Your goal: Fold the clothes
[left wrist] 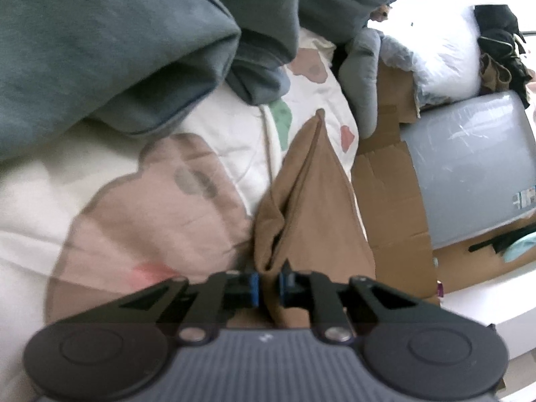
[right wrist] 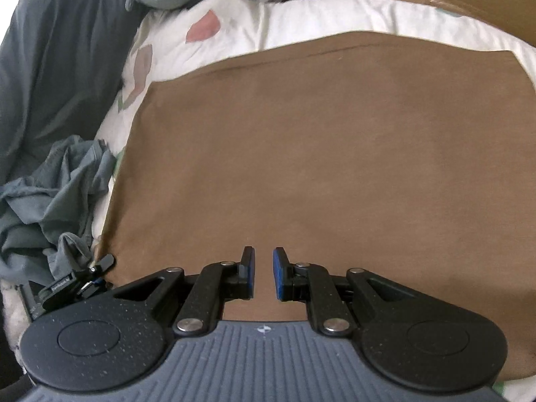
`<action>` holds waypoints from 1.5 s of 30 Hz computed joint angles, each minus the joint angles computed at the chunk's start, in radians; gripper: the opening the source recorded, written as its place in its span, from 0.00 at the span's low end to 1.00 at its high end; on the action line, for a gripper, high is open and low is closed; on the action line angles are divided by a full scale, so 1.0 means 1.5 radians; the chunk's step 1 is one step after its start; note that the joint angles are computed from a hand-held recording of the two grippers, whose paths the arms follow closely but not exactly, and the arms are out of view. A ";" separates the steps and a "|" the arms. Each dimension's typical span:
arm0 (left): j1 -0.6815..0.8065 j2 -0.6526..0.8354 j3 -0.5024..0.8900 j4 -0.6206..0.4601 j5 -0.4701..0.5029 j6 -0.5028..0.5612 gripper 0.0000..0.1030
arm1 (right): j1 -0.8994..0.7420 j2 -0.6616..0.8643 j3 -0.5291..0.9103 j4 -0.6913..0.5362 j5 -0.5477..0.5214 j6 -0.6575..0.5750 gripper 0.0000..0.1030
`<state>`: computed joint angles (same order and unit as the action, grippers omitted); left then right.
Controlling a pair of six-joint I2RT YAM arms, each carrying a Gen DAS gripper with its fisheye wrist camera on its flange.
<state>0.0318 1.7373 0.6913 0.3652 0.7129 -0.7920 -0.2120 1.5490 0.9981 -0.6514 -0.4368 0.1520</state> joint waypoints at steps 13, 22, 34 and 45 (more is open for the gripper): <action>0.013 0.007 0.049 -0.068 0.024 0.018 0.07 | 0.129 -0.060 -0.137 0.080 0.116 0.089 0.09; 0.014 0.003 0.070 -0.126 0.016 0.056 0.07 | 0.167 -0.123 -0.173 0.040 0.141 0.071 0.09; 0.012 -0.009 0.064 -0.128 0.011 0.046 0.07 | 0.177 -0.077 -0.139 0.097 0.177 0.040 0.10; 0.016 0.000 0.055 -0.112 0.015 0.037 0.07 | 0.141 0.040 -0.069 0.184 0.207 0.026 0.11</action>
